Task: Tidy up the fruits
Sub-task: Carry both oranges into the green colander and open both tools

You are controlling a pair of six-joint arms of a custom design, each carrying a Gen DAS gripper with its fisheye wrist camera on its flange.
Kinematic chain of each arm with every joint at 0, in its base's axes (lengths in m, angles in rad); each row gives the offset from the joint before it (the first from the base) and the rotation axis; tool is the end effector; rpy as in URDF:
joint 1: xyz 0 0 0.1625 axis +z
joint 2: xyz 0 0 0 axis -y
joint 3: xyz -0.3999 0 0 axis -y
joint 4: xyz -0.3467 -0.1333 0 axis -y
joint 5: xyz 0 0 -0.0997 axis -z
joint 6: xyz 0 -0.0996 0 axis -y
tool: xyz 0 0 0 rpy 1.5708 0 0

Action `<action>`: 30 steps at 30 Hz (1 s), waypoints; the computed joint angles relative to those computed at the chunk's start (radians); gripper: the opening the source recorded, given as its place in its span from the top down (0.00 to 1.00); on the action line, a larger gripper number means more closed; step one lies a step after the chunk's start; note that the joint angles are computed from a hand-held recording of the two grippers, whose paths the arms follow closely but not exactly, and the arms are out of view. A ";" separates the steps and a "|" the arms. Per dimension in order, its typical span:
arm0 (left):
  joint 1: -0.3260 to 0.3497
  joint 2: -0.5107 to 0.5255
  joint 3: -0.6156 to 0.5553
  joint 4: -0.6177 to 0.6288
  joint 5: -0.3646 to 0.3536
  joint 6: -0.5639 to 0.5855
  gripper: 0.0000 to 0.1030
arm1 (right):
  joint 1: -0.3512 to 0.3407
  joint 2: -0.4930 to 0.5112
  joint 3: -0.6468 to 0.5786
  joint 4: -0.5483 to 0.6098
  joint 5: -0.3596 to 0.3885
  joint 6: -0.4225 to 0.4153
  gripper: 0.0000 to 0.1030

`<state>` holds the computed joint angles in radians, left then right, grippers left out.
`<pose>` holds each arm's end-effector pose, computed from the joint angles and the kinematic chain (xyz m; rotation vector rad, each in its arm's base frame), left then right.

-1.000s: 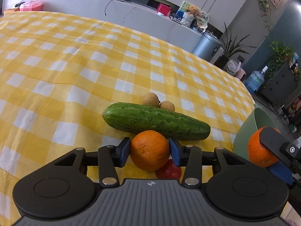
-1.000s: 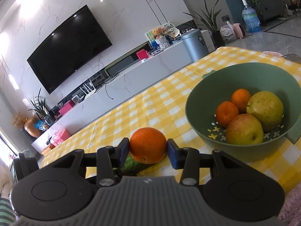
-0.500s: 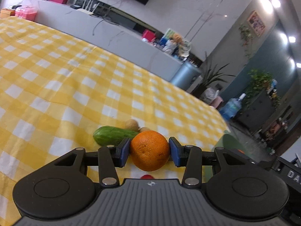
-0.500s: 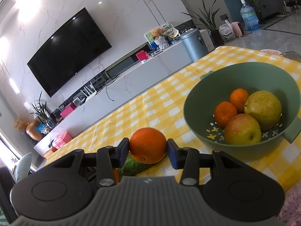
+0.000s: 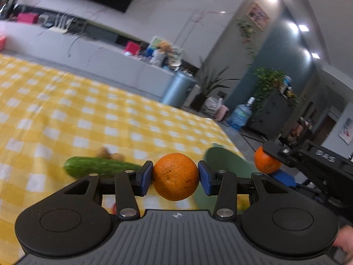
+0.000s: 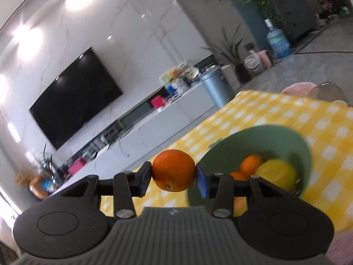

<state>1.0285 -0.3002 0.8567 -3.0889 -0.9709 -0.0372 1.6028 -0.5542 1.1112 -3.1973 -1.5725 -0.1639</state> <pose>-0.2510 -0.7838 0.1323 0.2312 2.4896 -1.4520 0.1577 -0.7649 0.2292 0.2574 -2.6330 1.5634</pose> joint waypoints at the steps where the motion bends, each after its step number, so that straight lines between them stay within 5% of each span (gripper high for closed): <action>1: -0.005 0.002 -0.003 0.000 -0.008 0.004 0.51 | -0.006 -0.004 -0.005 0.000 0.000 0.015 0.60; 19: -0.034 0.219 -0.392 0.302 -0.068 -0.063 0.51 | -0.087 -0.039 -0.081 0.197 -0.041 0.282 0.60; 26: -0.026 0.272 -0.484 0.338 -0.083 -0.108 0.51 | -0.075 -0.052 -0.096 0.307 -0.137 0.299 0.59; 30: -0.026 0.292 -0.509 0.329 -0.074 -0.111 0.51 | -0.079 -0.062 -0.092 0.331 -0.125 0.300 0.53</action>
<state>1.0020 -0.0084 0.3474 -2.7602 -1.0447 -0.1479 1.5237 -0.6166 1.0188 -2.8661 -1.6975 0.1359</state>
